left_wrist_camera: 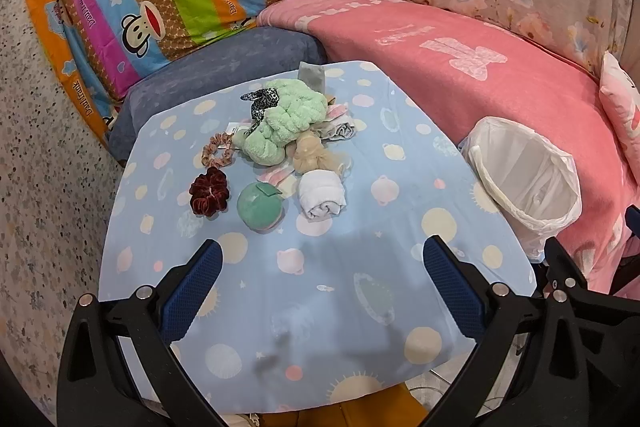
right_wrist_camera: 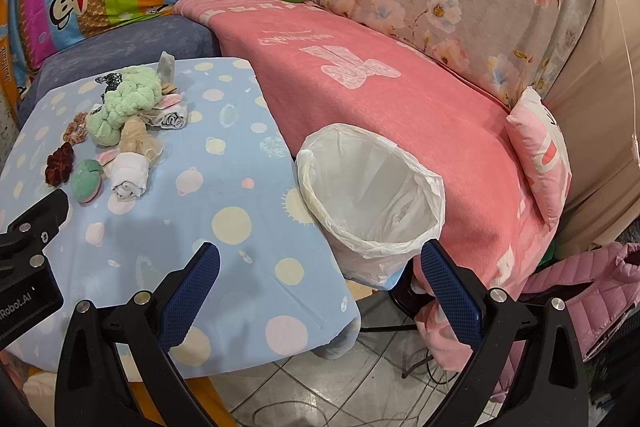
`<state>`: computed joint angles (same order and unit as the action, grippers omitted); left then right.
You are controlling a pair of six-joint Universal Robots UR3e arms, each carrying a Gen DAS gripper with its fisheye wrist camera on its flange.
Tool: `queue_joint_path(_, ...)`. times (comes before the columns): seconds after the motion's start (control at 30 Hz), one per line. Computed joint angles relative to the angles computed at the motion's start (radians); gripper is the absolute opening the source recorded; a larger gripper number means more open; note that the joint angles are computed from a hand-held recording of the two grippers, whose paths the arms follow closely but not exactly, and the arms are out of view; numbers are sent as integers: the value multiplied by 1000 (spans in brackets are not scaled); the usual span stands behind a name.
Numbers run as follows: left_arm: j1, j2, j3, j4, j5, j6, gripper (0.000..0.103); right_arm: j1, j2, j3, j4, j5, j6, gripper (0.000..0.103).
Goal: Collect trash
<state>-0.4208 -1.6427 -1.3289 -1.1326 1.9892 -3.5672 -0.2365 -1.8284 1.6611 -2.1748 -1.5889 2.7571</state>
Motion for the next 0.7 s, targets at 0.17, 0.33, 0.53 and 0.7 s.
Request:
queue_joint_path(0.17, -2, -2, 1, 0, 2, 0, 96, -1, 1, -1, 0, -1, 2, 96)
queue_joint_path(0.33, -2, -4, 4, -2, 3, 2, 96, -8, 1, -3, 1, 4, -1, 96)
queue_joint_path(0.53, -3, -10, 4, 8, 0, 3, 96, -4, 5, -4, -3, -1, 3, 96)
queue_joint_path(0.7, -4, -11, 0, 12, 0, 3, 96, -7, 8, -4, -6, -3, 0, 96)
